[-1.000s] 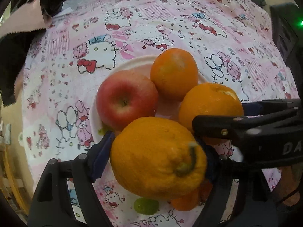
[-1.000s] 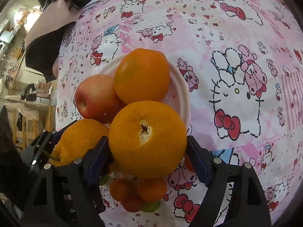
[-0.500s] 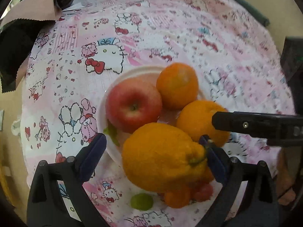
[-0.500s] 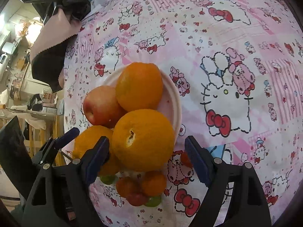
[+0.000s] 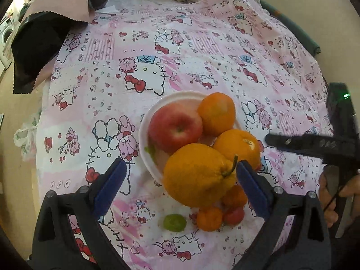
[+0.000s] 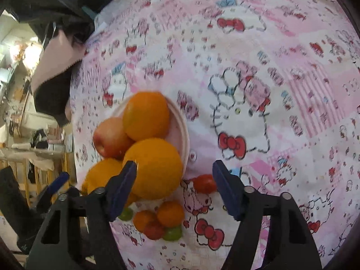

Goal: Organize fruits
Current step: 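Open both tools to set the fruits on the plate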

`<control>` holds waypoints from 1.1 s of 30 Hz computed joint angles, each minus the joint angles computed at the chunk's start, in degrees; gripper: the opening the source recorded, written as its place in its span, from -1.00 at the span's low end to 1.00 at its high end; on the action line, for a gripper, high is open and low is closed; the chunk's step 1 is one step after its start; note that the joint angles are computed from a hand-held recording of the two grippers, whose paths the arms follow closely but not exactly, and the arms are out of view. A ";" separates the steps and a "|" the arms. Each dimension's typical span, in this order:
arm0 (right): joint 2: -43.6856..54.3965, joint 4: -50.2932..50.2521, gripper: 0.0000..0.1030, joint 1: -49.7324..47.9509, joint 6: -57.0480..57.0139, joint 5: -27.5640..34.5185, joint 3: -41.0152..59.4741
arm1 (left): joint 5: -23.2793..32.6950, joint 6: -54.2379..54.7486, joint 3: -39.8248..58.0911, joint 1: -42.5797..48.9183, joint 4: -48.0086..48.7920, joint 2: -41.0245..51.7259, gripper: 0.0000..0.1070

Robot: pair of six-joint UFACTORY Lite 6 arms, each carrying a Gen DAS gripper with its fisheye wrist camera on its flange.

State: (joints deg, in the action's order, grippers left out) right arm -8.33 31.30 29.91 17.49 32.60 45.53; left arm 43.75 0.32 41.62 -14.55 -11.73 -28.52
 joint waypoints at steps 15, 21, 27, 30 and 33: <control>4.91 2.15 0.30 3.52 -1.77 -0.37 2.84 | 1.69 -2.48 -4.85 0.53 1.37 -0.64 0.81; 8.95 2.93 0.26 6.54 -3.39 -1.74 4.73 | -1.64 -3.99 -4.08 -2.99 1.27 2.95 0.83; 5.11 4.53 0.26 4.67 -4.15 -2.68 2.35 | -1.95 -8.90 -4.09 -6.43 6.62 1.80 0.83; 2.44 6.47 0.27 3.20 -5.63 -2.24 0.91 | -1.02 -9.08 -4.16 -6.65 7.21 0.11 0.83; -0.88 3.34 0.27 3.51 -2.05 -2.13 -0.16 | 0.79 -7.93 -3.95 -6.02 6.31 -2.59 0.83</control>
State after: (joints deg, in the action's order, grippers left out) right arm -9.21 34.63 33.41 15.44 30.47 45.37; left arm 44.54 -7.61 37.67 -20.57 -5.42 -31.11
